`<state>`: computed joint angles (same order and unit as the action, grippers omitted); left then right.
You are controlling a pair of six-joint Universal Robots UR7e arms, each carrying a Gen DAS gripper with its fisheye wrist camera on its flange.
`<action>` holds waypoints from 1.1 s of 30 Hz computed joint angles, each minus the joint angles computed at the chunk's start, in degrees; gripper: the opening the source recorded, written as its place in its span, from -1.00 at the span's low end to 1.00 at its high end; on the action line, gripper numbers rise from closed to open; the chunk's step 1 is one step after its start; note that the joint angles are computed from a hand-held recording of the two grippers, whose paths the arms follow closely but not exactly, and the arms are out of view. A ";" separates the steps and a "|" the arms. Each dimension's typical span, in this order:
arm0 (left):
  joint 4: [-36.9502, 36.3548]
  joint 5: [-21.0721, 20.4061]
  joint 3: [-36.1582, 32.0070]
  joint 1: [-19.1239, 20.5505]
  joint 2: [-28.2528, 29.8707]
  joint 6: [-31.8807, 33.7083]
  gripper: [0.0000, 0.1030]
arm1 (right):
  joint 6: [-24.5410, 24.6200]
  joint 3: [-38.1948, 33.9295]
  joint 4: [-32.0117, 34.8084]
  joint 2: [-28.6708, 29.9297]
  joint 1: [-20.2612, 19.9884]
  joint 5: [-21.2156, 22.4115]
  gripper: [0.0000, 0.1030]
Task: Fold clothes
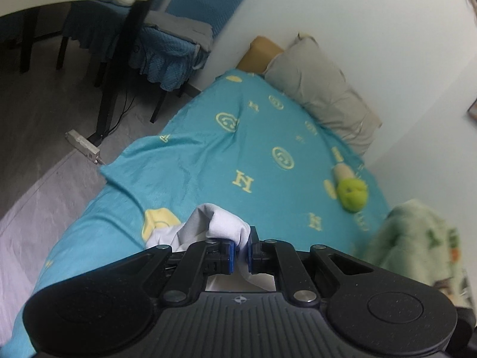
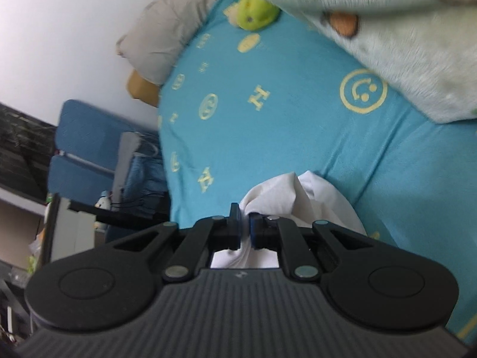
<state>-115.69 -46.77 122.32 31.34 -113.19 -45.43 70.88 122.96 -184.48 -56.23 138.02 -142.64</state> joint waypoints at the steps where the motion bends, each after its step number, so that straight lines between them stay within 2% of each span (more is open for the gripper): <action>1: -4.21 -1.07 1.21 2.07 0.88 3.28 -0.83 | -1.16 0.59 -1.52 0.44 -1.38 0.81 -0.83; 3: -10.71 -3.28 2.83 5.83 2.75 8.78 -0.83 | -2.73 1.32 -2.13 0.98 -3.67 2.07 -0.83; 5: -13.37 -4.69 2.91 8.16 4.46 13.19 -0.83 | -3.41 1.30 -1.14 1.15 -5.17 2.90 -0.83; 11: -21.79 -5.35 4.98 11.46 7.77 25.31 -0.83 | -6.26 -0.22 1.60 2.52 -7.09 3.01 -0.81; 16: -22.86 -6.87 5.48 13.24 7.72 27.56 -0.82 | -7.46 -0.87 3.20 3.31 -7.23 2.27 -0.79; 22: -21.54 -6.87 5.61 12.12 6.30 29.38 -0.73 | -9.83 -1.44 4.97 3.62 -6.51 0.87 -0.75; 23: -21.05 -6.43 5.70 11.51 5.99 29.91 -0.72 | -10.19 -1.64 5.38 3.75 -6.13 0.39 -0.70; 24: -20.51 -5.88 5.79 10.88 5.71 30.42 -0.68 | -10.66 -1.86 5.64 3.93 -5.74 -0.09 -0.45; 25: -20.00 -5.44 5.92 10.23 5.38 30.64 -0.52 | -12.39 -2.09 3.93 4.50 -5.22 -0.57 -0.25; 26: -19.80 -5.10 6.12 9.61 4.93 30.90 -0.25 | -14.18 -2.32 2.17 5.09 -4.72 -1.02 0.21; 27: -19.95 -4.28 6.52 8.69 4.37 31.69 -0.05 | -16.04 -2.59 0.33 5.71 -4.19 -1.54 0.60; 28: -20.20 -3.21 7.01 7.62 3.79 32.72 0.35 | -18.25 -3.05 -2.04 6.64 -3.26 -3.11 0.73; 29: -20.52 -1.75 7.61 6.35 3.23 34.15 0.67 | -20.67 -3.58 -4.42 7.56 -2.37 -4.55 0.67; 31: -21.00 1.91 9.03 3.58 2.05 35.95 0.84 | -24.77 -4.45 -5.64 7.95 -1.14 -5.23 0.67; 33: -19.96 2.48 9.46 2.24 1.01 36.75 0.90 | -27.56 -5.14 -6.39 8.36 -0.05 -6.45 0.67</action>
<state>-135.64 -44.29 131.79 33.58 -112.17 -8.67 43.32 117.82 -190.87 -47.87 137.97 -149.09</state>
